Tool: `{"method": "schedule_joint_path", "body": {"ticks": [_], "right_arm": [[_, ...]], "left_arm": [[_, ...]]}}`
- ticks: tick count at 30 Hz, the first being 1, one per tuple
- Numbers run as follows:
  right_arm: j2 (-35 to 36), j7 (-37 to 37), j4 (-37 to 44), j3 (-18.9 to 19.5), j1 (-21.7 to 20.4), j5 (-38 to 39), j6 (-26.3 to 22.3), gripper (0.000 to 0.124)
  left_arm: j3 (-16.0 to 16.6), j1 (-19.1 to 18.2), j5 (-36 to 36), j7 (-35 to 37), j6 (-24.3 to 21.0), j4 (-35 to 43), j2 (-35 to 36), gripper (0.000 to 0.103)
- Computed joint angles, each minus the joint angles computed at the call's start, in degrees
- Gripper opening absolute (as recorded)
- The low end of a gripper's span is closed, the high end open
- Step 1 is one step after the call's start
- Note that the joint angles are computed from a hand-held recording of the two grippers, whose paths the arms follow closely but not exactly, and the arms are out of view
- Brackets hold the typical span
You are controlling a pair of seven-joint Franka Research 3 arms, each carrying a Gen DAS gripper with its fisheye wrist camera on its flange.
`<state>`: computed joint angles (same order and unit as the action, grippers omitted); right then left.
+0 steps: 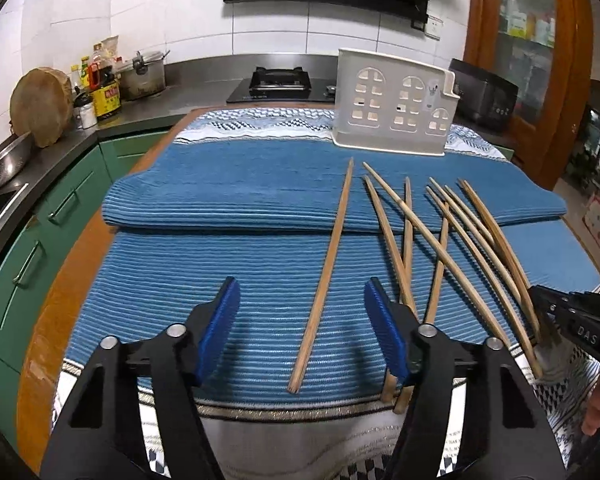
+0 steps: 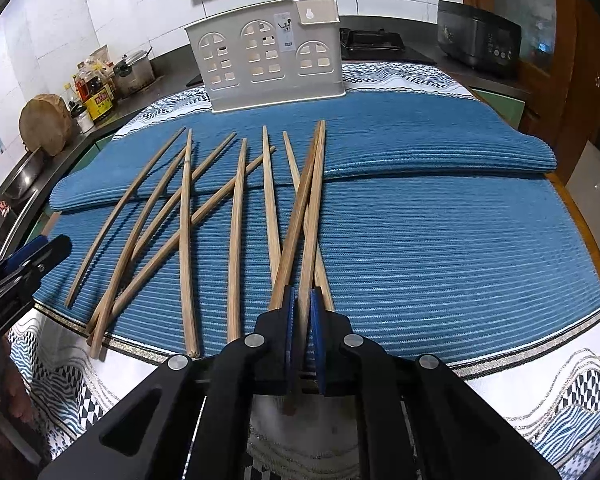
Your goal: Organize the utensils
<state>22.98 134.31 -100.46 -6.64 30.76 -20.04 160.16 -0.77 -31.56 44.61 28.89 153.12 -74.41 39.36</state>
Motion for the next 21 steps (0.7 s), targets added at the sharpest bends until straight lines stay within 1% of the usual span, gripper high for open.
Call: {"method": "schedule_joint_path", "body": {"ticks": [2, 4, 6, 8, 10, 11, 13, 17, 21], "right_arm": [[0.0, -0.3, 0.0, 0.1, -0.2, 0.2, 0.1, 0.008], [-0.1, -0.3, 0.0, 0.2, -0.2, 0.5, -0.1, 0.008], [-0.1, -0.1, -0.3, 0.0, 0.0, 0.2, 0.1, 0.008], [-0.3, 0.1, -0.6, 0.0, 0.0, 0.2, 0.5, 0.009], [-0.4, 0.0, -0.7, 0.1, -0.1, 0.4, 0.8, 0.009], [-0.5, -0.1, -0.9, 0.1, 0.0, 0.3, 0.9, 0.009], [-0.5, 0.0, -0.8, -0.2, 0.3, -0.3, 0.2, 0.009], [-0.4, -1.2, -1.1, 0.8, -0.7, 1.5, 0.4, 0.009], [-0.4, -2.0, -1.3, 0.9, -0.9, 2.3, 1.0, 0.009]], "left_arm": [[-1.1, 0.8, -1.4, 2.4, -0.4, 1.6, 1.2, 0.057], [-1.9, 1.3, -3.2, 4.7, -1.2, 3.3, 2.6, 0.057], [-3.3, 2.3, -5.9, 7.6, -1.9, 5.0, 3.9, 0.053], [-3.5, 2.6, -7.9, 8.9, -1.6, 5.5, 4.4, 0.051], [-3.8, 2.7, -9.9, 10.8, -3.3, 7.2, 5.4, 0.049], [-4.4, 3.1, -11.2, 12.0, -3.4, 7.4, 5.6, 0.044], [-5.7, 4.0, -14.0, 14.8, -3.8, 8.6, 6.6, 0.038], [-5.6, 3.6, -16.8, 17.5, -5.4, 10.9, 8.0, 0.031], [-4.8, 3.0, -17.7, 18.2, -6.3, 12.0, 8.6, 0.03]]}}
